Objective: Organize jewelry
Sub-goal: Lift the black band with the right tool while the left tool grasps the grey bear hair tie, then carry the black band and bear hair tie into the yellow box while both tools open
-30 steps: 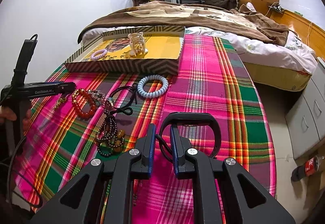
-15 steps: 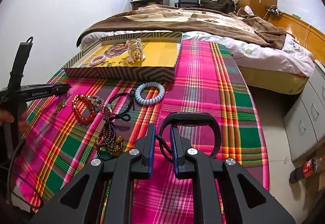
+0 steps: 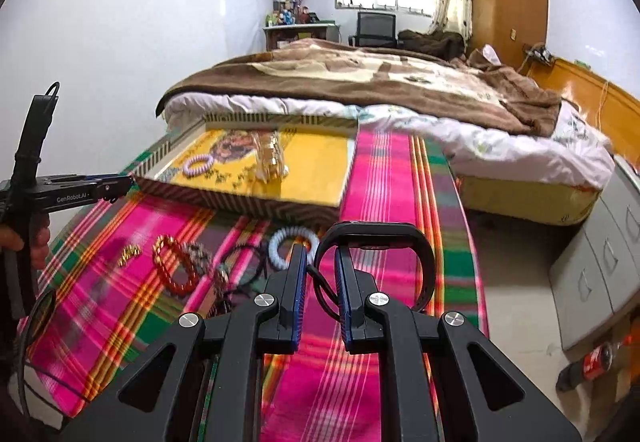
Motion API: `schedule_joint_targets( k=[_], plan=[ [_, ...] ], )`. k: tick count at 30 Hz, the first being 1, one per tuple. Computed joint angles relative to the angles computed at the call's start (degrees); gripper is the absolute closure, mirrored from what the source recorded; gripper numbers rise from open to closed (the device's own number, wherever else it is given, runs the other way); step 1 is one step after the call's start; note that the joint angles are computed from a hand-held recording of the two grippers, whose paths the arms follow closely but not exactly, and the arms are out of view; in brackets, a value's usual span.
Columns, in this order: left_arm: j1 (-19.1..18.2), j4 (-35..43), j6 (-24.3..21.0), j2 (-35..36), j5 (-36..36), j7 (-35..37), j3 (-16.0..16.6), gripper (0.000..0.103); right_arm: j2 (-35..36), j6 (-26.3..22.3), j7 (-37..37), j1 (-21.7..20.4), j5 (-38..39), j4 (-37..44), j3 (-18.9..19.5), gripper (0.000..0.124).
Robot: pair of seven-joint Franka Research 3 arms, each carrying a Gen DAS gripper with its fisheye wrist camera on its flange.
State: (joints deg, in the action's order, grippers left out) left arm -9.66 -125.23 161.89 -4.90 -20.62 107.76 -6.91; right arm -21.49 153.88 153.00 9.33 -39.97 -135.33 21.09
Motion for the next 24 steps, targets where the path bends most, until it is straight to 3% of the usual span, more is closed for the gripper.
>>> schedule_joint_targets(
  k=[6,11,16,24],
  plan=[
    [0.8,6.3,-2.6,3.4,-2.6,1.8,-0.3,0.077,5.1,0.6,-1.6,-1.0,-3.3,6.0,-1.4,0.109],
    [2.4,11.4,-2.8,7.2,-1.5,1.6,-2.1,0.077,11.7,-0.2,-2.9,0.8,-6.2,12.9,-4.4,0.109],
    [4.1,18.5,-4.2,13.3,2.4,-1.3,-3.9,0.077,18.6,-1.1,-6.2,3.7,-7.1,19.6,-8.2,0.109],
    [5.2,29.9,-7.8,23.6,12.1,-8.5,-5.4,0.077,29.4,-1.8,-16.2,8.1,-0.5,30.3,-14.0,0.109]
  ],
)
